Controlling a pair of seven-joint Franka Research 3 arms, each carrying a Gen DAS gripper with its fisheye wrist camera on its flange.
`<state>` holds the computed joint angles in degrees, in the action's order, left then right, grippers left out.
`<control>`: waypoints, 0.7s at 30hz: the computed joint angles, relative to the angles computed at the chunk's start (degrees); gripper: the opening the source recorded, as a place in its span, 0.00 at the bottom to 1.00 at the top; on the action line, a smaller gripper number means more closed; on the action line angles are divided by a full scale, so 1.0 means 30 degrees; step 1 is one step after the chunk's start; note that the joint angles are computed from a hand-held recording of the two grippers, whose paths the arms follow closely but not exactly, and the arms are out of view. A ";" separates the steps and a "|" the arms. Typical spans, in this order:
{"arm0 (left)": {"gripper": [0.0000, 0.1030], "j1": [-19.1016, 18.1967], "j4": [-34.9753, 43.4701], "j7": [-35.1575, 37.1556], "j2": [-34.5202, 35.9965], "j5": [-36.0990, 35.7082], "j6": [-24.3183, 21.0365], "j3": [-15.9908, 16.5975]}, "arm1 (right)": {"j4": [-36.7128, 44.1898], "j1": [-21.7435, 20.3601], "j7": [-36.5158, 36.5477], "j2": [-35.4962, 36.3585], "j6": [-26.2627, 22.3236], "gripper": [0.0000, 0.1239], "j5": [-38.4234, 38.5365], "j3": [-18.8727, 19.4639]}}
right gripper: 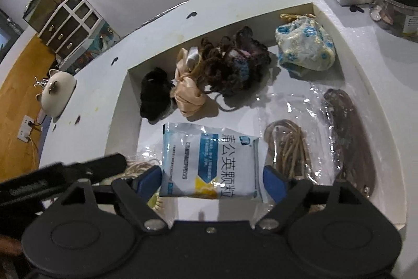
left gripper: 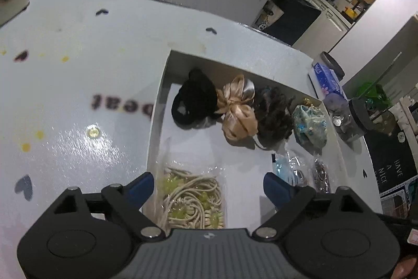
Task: Organize soft objects
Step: 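Lower both bags into the white box and open both tools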
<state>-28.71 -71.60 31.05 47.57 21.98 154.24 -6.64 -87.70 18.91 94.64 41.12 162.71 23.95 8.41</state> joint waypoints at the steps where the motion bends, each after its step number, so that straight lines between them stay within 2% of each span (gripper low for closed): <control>1: 0.88 -0.0055 -0.0074 0.0020 -0.0088 0.0108 0.0019 0.0072 | -0.0041 0.0013 0.0002 -0.0039 -0.0024 0.70 -0.0007 -0.0007; 6: 0.88 -0.0168 -0.0721 -0.0167 -0.0569 0.0487 0.0473 0.0277 | -0.0206 0.0130 -0.0229 -0.0186 0.0227 0.76 -0.0183 0.0043; 8: 0.85 -0.0118 -0.1060 -0.0135 -0.0781 0.0607 0.0681 0.0246 | -0.0267 0.0238 -0.0333 -0.0253 0.0386 0.77 -0.0283 -0.0018; 9: 0.81 -0.0070 -0.1195 -0.0068 -0.0866 0.0628 0.0729 0.0198 | -0.0329 0.0354 -0.0316 -0.0314 0.0490 0.77 -0.0383 -0.0122; 11: 0.62 0.0170 -0.1446 0.0345 -0.0993 0.0544 0.0895 -0.0082 | -0.0543 0.0632 -0.0112 -0.0481 0.0777 0.75 -0.0586 -0.0394; 14: 0.49 0.0441 -0.1366 0.1178 -0.0914 0.0226 0.0728 -0.0498 | -0.0862 0.1001 0.0189 -0.0775 0.1029 0.66 -0.1028 -0.0807; 17: 0.44 0.0607 -0.0860 0.2330 -0.0594 -0.0188 0.0106 -0.0914 | -0.1357 0.1327 0.0436 -0.1174 0.1379 0.66 -0.1558 -0.1175; 21: 0.40 0.0454 0.0540 0.3668 0.0333 -0.0603 -0.1473 -0.1039 | -0.2134 0.1709 0.0654 -0.1779 0.1999 0.66 -0.2269 -0.1583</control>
<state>-27.34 -69.97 42.05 48.57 20.16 149.82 -9.76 -94.10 24.04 96.60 35.78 168.71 17.15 3.67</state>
